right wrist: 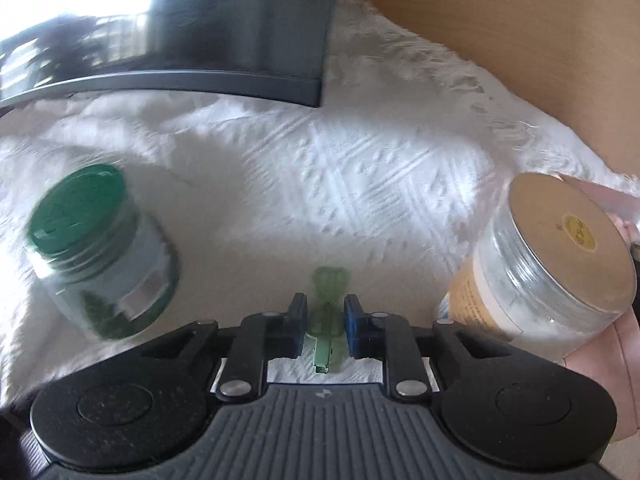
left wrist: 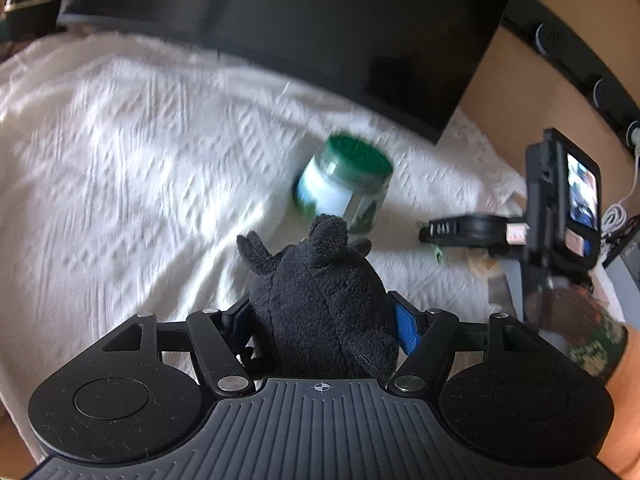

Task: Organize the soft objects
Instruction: 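Carry plush toy and clip into the pink box and open both tools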

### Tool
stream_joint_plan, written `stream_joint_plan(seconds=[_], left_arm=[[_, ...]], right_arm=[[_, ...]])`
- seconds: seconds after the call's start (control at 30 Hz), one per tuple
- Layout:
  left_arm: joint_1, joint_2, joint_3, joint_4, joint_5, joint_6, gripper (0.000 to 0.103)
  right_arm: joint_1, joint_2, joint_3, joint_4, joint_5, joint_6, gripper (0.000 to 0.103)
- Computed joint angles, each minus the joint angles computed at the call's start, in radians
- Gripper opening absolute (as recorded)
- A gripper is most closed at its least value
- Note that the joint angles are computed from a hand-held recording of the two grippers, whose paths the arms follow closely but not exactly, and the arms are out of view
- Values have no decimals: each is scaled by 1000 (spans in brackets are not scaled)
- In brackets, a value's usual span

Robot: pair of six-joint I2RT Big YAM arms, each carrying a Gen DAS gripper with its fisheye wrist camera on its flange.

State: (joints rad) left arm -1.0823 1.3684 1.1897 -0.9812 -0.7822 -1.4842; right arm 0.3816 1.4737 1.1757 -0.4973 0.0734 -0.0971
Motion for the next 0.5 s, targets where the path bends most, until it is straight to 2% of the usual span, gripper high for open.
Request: stream_joint_plan(seconds=[0.1,0.23,0.33,0.5], left_arm=[[14,5,60,-34,-69,66,73],[66,36,180,-42,-160,261,73],[110,74,278,9,-187,432,73],[146,190,482,96,-163,666,73]], right_arm=[[-14,-66,3,-16,-65,-14,19],[-54,-152,48,-46,-171,-34,19],[-107,-202,96,-66,-258,-45,19],[-238,-264,152,-83,-374,-63,19]])
